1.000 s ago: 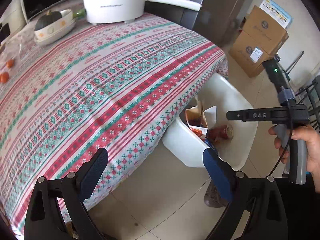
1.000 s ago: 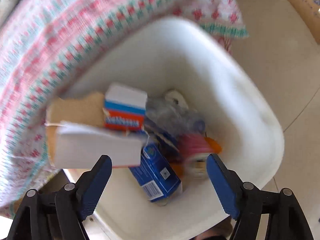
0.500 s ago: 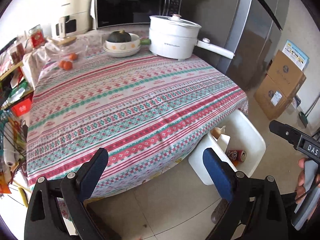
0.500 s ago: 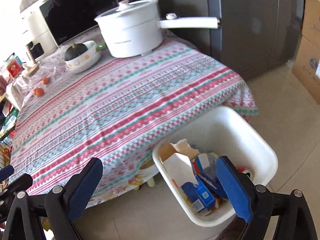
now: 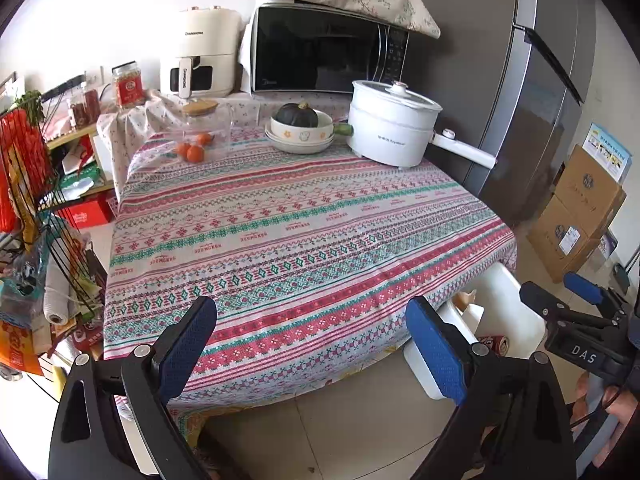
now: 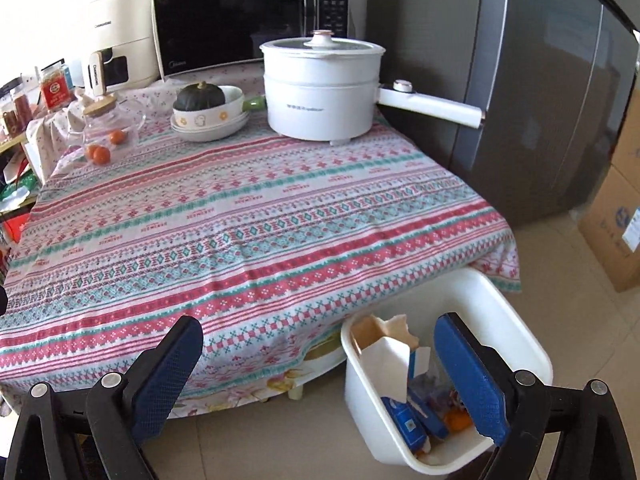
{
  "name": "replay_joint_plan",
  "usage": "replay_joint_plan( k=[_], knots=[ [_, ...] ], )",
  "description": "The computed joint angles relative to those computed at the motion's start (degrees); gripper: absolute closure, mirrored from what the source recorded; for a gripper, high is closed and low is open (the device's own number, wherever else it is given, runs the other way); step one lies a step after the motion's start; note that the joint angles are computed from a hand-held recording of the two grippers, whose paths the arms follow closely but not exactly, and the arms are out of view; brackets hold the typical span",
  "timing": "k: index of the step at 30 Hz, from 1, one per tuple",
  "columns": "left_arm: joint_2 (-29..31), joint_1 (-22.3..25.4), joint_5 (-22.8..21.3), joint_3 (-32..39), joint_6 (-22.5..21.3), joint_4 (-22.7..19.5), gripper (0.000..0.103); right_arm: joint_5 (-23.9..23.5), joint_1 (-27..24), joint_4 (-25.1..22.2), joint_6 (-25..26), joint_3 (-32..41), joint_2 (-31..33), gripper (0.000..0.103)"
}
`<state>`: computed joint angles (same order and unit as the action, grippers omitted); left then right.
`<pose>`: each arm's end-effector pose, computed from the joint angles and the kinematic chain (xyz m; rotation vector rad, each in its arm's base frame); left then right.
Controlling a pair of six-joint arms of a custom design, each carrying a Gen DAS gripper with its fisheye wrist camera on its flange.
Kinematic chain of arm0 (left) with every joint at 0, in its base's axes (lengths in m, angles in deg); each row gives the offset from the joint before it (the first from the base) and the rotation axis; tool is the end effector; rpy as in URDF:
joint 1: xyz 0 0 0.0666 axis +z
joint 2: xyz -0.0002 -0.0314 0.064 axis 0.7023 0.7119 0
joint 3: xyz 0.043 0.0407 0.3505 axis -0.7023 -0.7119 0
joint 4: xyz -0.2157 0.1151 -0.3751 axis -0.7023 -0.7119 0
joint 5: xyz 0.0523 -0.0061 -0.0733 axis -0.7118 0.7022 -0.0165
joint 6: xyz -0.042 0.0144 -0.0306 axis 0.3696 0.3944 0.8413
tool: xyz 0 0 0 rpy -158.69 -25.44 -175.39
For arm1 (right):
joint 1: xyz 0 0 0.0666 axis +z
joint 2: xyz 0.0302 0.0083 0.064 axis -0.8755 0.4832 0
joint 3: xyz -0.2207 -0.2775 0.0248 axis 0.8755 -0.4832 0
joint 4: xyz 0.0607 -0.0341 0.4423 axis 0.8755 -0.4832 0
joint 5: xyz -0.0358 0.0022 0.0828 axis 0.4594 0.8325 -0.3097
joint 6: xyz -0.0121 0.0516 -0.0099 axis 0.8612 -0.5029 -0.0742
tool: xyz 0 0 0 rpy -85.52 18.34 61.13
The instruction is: Collect trash
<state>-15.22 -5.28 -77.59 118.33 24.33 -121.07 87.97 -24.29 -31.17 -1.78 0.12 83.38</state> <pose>0.2688 -0.2809 0.4614 -0.6906 2.2332 0.1707 0.4224 0.3136 0.4590 -0.6744 2.2299 0.2947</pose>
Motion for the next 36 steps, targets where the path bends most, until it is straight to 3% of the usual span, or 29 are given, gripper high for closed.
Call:
replay_joint_plan(
  k=[36],
  knots=[
    [2.0,-1.2,-2.7,1.6,2.1,-2.1,0.006,-0.1,0.5,1.2,-0.7,-0.6,-0.3,0.006]
  ],
)
